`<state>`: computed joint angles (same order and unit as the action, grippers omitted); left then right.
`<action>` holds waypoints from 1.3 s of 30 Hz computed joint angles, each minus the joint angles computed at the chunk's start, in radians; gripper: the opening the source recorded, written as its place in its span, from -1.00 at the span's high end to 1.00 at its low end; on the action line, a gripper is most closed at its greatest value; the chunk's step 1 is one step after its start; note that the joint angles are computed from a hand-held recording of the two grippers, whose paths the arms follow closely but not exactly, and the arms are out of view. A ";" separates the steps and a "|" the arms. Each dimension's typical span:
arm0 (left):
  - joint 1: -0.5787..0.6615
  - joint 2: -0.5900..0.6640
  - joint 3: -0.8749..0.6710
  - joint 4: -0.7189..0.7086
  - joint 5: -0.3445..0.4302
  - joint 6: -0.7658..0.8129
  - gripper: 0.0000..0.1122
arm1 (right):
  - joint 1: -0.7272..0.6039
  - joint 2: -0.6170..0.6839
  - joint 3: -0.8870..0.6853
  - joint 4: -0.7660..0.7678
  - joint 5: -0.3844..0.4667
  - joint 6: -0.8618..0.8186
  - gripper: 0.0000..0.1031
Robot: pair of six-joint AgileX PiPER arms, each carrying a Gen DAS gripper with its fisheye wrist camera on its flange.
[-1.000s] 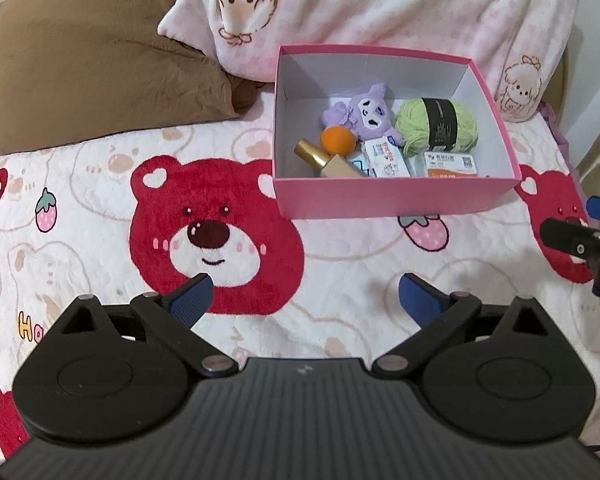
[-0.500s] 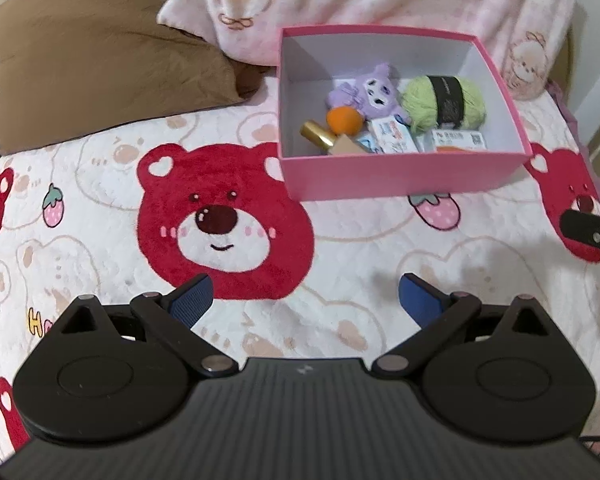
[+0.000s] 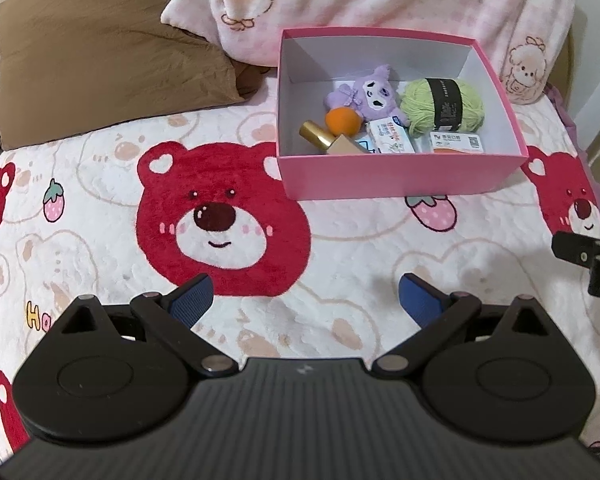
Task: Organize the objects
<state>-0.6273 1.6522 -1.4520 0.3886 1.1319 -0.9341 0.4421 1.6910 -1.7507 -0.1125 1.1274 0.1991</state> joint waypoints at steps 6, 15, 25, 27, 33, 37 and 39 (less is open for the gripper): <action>0.019 0.014 -0.004 -0.023 -0.004 0.026 -0.79 | 0.012 -0.003 0.001 -0.016 0.001 0.005 -0.76; 0.021 0.029 0.006 -0.019 -0.006 0.030 -0.79 | 0.034 -0.004 0.004 -0.052 -0.001 0.006 -0.76; 0.028 0.030 0.007 -0.015 -0.004 0.025 -0.79 | 0.034 0.005 -0.002 -0.062 0.004 0.013 -0.76; 0.029 0.028 0.007 -0.015 -0.003 0.026 -0.79 | 0.031 0.005 -0.003 -0.061 0.006 0.011 -0.76; 0.031 0.022 0.010 -0.015 -0.006 0.014 -0.79 | 0.030 0.007 -0.007 -0.062 0.009 0.014 -0.76; 0.022 0.023 0.006 -0.001 0.006 0.006 -0.79 | 0.031 0.010 -0.011 -0.063 0.017 0.013 -0.76; 0.020 0.020 0.011 0.004 -0.001 0.008 -0.79 | 0.031 0.008 -0.011 -0.062 0.021 0.014 -0.76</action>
<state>-0.6071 1.6717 -1.4414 0.3931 1.1311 -0.9261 0.4735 1.6988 -1.7613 -0.1745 1.1485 0.2130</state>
